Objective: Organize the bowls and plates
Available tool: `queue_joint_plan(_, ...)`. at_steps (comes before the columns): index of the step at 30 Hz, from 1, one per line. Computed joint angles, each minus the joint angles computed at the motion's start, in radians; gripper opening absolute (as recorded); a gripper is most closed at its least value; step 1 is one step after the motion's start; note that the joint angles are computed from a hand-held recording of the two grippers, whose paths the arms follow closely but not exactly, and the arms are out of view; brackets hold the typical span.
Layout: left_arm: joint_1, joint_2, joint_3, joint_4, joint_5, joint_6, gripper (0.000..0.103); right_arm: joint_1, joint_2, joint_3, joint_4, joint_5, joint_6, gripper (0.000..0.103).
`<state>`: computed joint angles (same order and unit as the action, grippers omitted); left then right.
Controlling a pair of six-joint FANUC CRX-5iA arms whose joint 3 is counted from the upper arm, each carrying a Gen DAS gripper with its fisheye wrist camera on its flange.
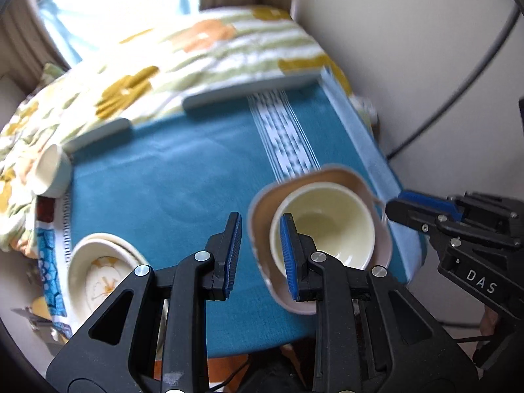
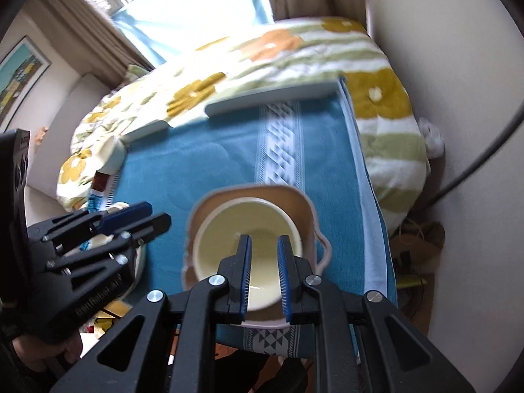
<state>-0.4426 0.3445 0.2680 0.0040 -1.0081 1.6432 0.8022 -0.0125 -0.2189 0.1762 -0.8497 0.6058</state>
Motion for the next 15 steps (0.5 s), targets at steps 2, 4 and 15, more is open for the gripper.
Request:
queue_joint_plan(2,0.022,-0.066,-0.046,-0.015,0.056,0.051,0.021,0.011,-0.015,0.003,0.025,0.025,0.030,0.015)
queue_joint_plan(4,0.030,-0.128,-0.072,-0.081,0.093,0.138,0.025,0.023,-0.040,-0.012,0.052,0.085,0.063,0.015)
queue_joint_plan(15,0.080,-0.327,-0.173,-0.383,0.104,0.409,0.103,0.043,0.044,0.087,0.003,0.326,0.315,0.087)
